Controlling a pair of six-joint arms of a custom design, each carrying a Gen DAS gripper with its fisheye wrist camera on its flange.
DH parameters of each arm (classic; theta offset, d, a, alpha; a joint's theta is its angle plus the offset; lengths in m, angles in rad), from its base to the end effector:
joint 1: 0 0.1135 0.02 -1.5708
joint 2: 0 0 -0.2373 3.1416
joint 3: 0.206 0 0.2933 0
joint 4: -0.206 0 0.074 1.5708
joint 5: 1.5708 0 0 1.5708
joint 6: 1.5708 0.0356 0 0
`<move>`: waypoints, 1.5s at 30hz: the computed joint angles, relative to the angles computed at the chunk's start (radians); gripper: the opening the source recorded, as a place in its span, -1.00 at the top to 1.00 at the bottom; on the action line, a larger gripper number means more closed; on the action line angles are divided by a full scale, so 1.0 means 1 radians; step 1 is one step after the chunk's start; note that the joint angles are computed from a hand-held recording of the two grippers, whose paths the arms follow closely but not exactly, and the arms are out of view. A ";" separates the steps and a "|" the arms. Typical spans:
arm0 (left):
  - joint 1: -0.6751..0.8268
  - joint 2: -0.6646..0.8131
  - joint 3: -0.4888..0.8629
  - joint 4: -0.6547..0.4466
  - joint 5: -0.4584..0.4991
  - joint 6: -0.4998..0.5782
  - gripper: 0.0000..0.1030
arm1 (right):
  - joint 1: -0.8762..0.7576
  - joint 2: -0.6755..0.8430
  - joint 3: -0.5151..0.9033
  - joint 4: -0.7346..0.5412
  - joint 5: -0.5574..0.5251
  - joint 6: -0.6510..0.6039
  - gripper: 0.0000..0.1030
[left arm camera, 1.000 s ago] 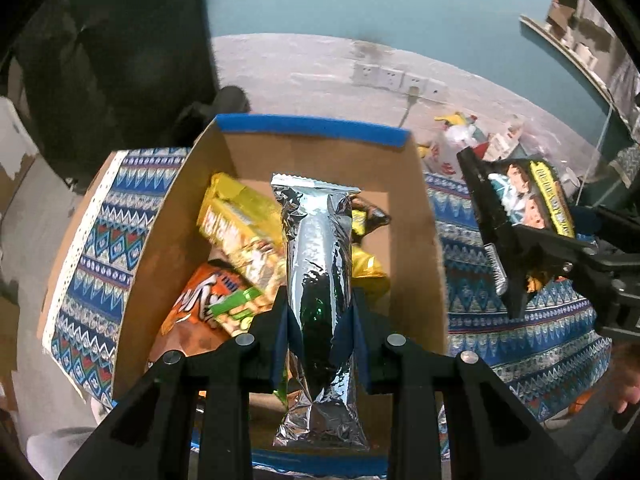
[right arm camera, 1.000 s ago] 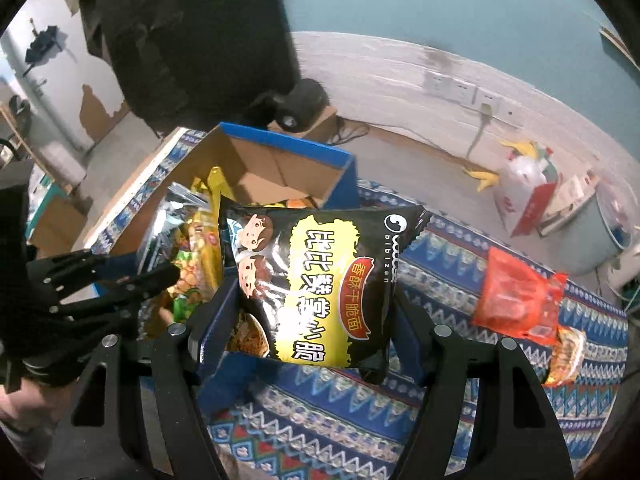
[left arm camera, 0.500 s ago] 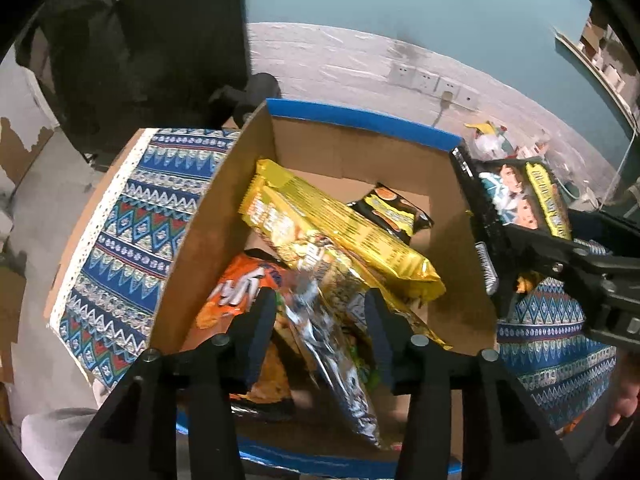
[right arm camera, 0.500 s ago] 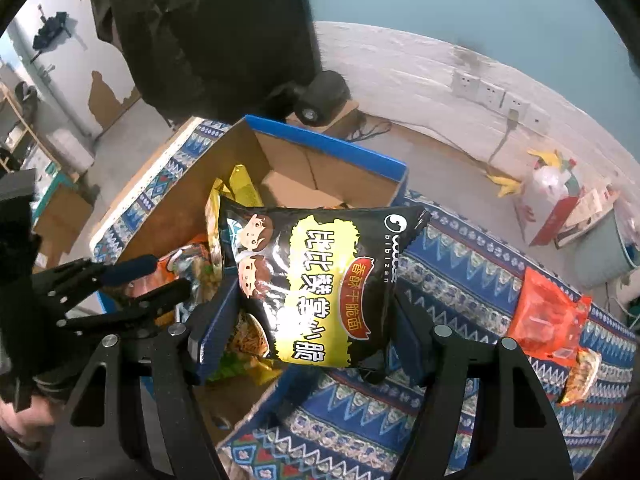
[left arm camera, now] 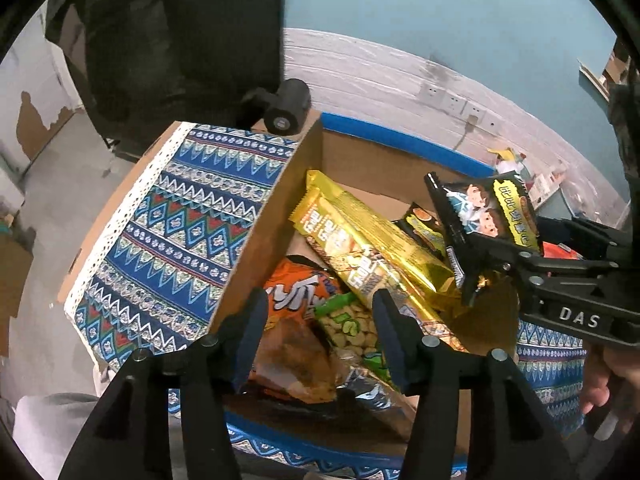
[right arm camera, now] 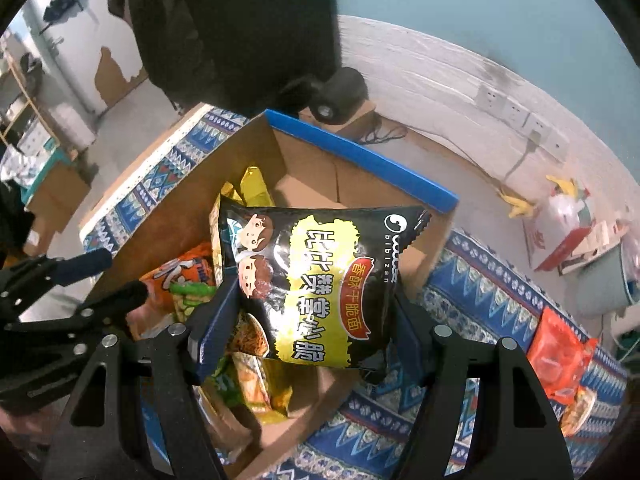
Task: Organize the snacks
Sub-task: 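Carry both bags into the cardboard box and open both tools to release, then move both tools from the box to the orange bag and striped bag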
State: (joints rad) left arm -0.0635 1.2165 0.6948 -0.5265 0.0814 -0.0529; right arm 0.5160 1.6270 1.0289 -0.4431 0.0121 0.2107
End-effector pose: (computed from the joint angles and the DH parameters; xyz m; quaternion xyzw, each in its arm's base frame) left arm 0.2704 -0.0201 0.1501 0.0156 0.9652 -0.0543 0.2554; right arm 0.3131 0.1771 0.1438 -0.1452 0.9541 0.0876 0.2467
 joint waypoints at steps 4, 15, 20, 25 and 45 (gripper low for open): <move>0.009 -0.002 -0.002 -0.007 0.006 0.007 -0.07 | 0.002 0.046 0.031 0.001 -0.018 -0.006 -0.38; 0.002 -0.028 -0.008 -0.017 -0.003 -0.004 -0.23 | -0.021 0.047 0.032 0.029 -0.062 0.027 -0.42; -0.020 -0.020 0.003 -0.026 0.004 -0.020 -0.23 | -0.028 -0.022 -0.007 0.015 -0.051 0.035 -0.53; -0.084 -0.034 0.007 -0.036 -0.020 -0.033 -0.24 | -0.028 -0.102 -0.056 -0.017 -0.018 0.015 -0.53; -0.441 0.007 0.065 -0.050 -0.156 -0.124 -0.32 | -0.274 -0.479 -0.346 -0.142 -0.017 -0.113 -0.54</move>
State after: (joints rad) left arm -0.5049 1.2239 0.7595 -0.5767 -0.0746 -0.1769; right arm 0.2425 1.1482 0.6832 -0.5848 -0.0053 0.0981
